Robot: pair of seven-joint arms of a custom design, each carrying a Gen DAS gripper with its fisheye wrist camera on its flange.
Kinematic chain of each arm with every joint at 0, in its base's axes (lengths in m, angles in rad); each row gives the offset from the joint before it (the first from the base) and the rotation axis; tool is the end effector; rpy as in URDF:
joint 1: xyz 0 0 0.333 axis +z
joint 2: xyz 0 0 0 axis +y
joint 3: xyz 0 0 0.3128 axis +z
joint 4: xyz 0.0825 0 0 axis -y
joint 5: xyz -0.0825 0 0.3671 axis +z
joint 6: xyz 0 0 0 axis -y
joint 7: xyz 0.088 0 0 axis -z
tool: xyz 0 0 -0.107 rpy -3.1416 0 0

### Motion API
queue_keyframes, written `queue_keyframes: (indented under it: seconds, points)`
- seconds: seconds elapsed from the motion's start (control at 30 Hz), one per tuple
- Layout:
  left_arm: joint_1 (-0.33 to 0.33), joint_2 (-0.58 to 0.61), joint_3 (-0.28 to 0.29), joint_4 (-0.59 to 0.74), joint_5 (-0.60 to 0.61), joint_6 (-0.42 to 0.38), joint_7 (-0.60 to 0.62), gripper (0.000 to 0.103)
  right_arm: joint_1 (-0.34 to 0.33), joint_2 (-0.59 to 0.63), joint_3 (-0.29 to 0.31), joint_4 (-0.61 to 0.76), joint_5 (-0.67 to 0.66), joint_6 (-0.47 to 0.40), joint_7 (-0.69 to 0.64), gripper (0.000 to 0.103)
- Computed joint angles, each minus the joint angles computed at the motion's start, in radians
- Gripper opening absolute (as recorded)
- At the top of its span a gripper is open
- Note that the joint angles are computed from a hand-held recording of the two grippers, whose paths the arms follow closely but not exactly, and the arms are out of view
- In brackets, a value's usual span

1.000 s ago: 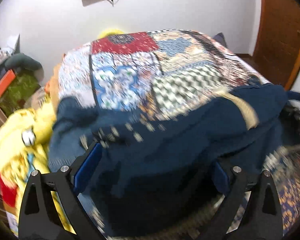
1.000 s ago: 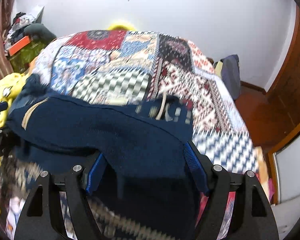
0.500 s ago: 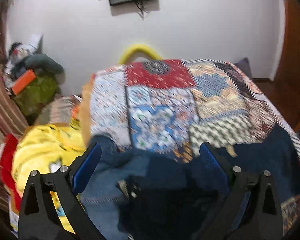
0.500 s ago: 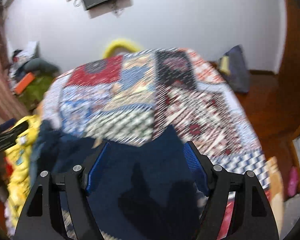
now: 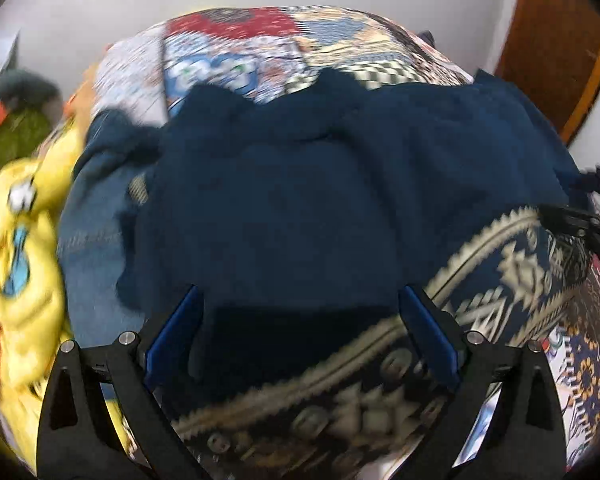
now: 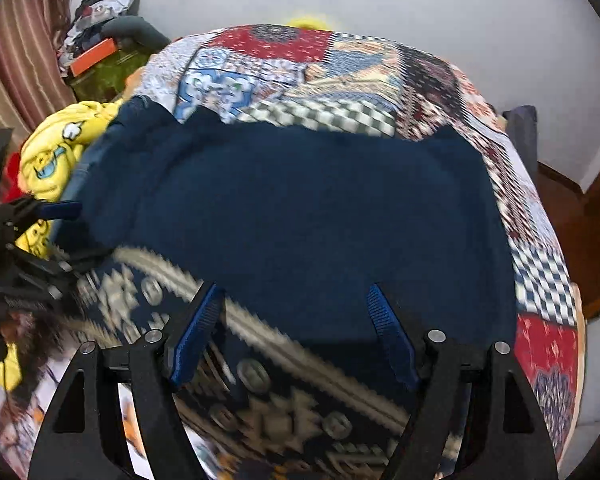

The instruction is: Fold large clothes

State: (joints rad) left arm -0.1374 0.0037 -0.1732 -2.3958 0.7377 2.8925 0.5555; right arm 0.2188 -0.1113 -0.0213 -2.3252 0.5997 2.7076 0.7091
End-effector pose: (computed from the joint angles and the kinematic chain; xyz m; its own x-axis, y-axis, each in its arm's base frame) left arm 0.4730 -0.1934 0.3678 0.0250 -0.9995 0.0183 -0.8373 -0.0309 -0.5459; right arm 0.5089 0.0816 0.4415 0.5504 -0.8343 -0.0328 -0.6962 -0.4369 -0.5695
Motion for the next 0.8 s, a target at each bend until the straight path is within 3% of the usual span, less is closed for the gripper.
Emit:
queue_keyframes:
  seconds: [0.13, 0.23, 0.3, 0.33, 0.4, 0.5, 0.7, 0.8]
  points:
    - [0.042, -0.078, 0.01, -0.112, -0.008, 0.022, -0.057, 0.1, -0.048, -0.013, -0.039, 0.001, -0.007, -0.076, 0.049, 0.077]
    - [0.077, -0.131, -0.016, -0.157, -0.001, -0.085, -0.107, 0.1, -0.091, -0.028, -0.053, -0.012, -0.049, -0.091, 0.109, 0.076]
    - [0.093, -0.193, -0.01, -0.225, -0.047, -0.089, -0.112, 0.1, -0.106, -0.064, -0.079, -0.029, -0.019, -0.141, 0.075, 0.076]
    - [0.1, -0.235, -0.009, -0.267, -0.079, -0.076, -0.114, 0.099, -0.121, -0.08, -0.069, -0.047, -0.063, -0.119, 0.119, 0.076]
    - [0.129, -0.31, -0.039, -0.313, -0.098, -0.127, -0.141, 0.099, -0.166, -0.109, -0.028, -0.096, -0.232, -0.032, 0.269, 0.076]
    - [0.149, -0.422, -0.066, -0.38, -0.135, -0.161, -0.152, 0.099, -0.166, -0.158, -0.064, -0.129, -0.281, -0.042, 0.28, 0.076]
    - [0.052, -0.596, 0.009, -0.524, -0.357, -0.017, -0.057, 0.099, -0.163, -0.286, -0.117, -0.193, -0.263, -0.084, 0.293, 0.076]
    - [-0.087, -0.564, 0.126, -0.574, -0.497, 0.156, 0.001, 0.099, -0.15, -0.325, -0.142, -0.208, -0.239, -0.11, 0.288, 0.076]
